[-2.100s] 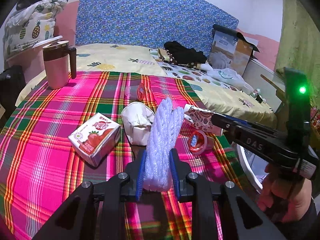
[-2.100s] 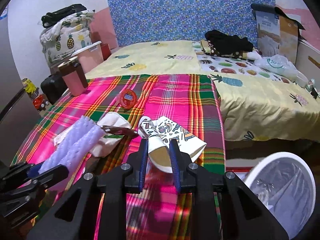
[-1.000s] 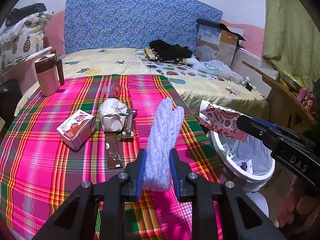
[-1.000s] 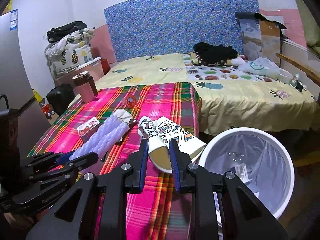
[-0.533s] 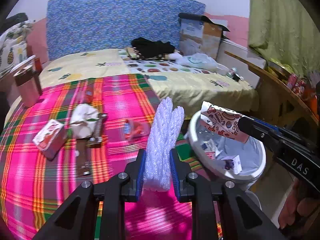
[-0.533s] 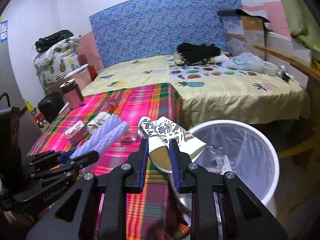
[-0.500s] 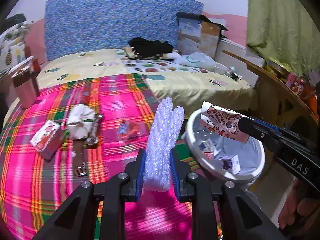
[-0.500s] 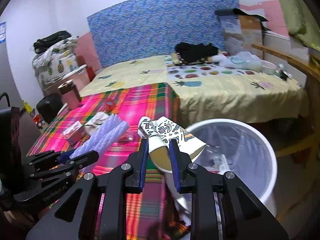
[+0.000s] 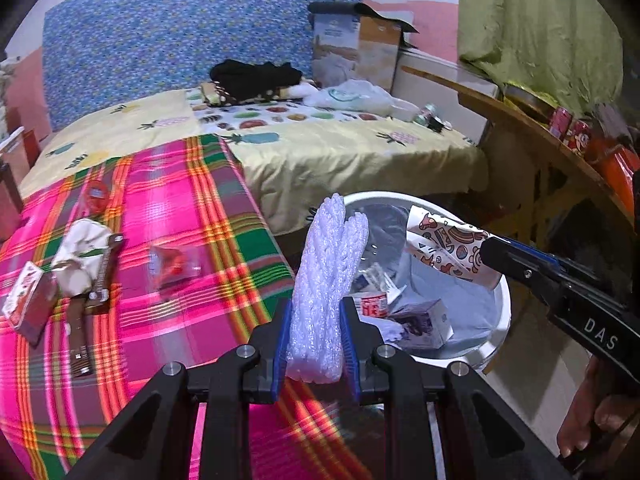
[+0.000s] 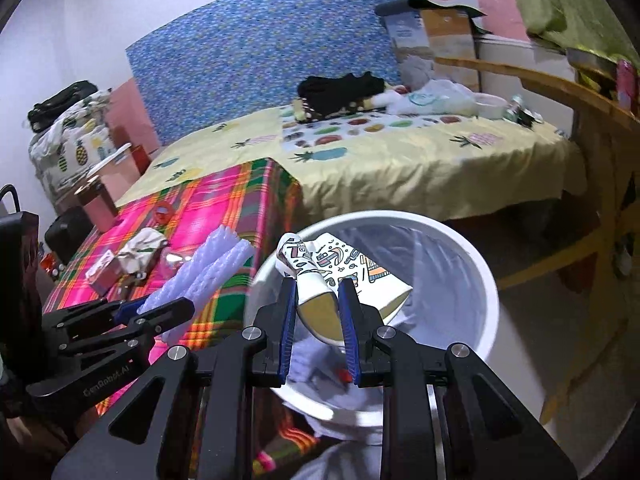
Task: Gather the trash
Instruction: 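Carry foam net and paper cup over the white bin and release both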
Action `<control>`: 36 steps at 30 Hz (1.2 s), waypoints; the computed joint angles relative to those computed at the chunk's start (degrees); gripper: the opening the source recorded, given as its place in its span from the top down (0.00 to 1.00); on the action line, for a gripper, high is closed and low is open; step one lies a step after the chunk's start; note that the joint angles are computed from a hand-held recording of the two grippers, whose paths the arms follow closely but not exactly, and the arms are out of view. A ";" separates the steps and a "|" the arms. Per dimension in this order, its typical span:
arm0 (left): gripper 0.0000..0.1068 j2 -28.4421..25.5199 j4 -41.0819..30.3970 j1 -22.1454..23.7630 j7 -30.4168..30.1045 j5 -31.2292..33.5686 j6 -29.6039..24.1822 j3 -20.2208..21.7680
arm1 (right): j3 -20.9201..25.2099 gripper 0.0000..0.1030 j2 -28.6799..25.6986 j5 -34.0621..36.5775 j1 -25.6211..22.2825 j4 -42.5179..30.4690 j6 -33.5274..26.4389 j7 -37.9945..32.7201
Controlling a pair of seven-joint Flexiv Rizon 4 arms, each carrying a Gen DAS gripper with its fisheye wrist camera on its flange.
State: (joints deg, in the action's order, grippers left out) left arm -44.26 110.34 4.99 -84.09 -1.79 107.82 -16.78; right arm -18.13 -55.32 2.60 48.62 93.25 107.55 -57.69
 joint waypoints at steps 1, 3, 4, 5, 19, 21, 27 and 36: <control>0.77 -0.44 -0.51 0.10 0.22 0.16 -0.39 -0.35 | 0.01 0.79 0.01 0.13 -0.17 0.08 -0.14 0.11; 0.77 -1.22 -1.53 0.40 0.88 0.45 -1.31 -1.17 | -0.18 0.79 -0.06 0.48 -0.27 0.27 -0.54 0.55; 0.77 -1.61 -2.13 0.24 1.20 0.38 -1.77 -1.32 | -0.11 0.79 -0.09 0.50 -0.49 0.45 -0.57 0.72; 0.77 -2.12 -2.82 0.33 1.62 0.39 -2.31 -1.77 | -0.15 0.79 -0.14 0.50 -0.59 0.42 -0.88 0.97; 0.77 -6.89 -9.06 -0.38 6.60 -2.55 -7.51 -5.25 | 4.27 0.77 0.10 -3.20 -5.83 0.91 -2.98 3.80; 0.77 -7.32 -9.58 -0.50 7.32 -2.94 -7.93 -5.49 | 4.53 0.76 0.04 -3.66 -6.23 0.76 -3.85 4.51; 0.67 -8.12 -10.06 -0.12 8.61 -3.83 -7.85 -6.56 | 3.40 0.76 -0.04 -4.18 -5.68 1.47 -3.65 6.17; 0.60 -7.76 -8.33 1.56 8.18 -3.05 -5.52 -8.12 | 1.18 0.76 -0.10 -2.12 -3.87 2.34 -1.34 6.37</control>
State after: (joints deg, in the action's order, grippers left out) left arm -52.02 102.01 6.55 -75.90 -4.84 102.30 -24.89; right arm -16.95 -55.41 0.48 44.76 95.59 106.20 -51.32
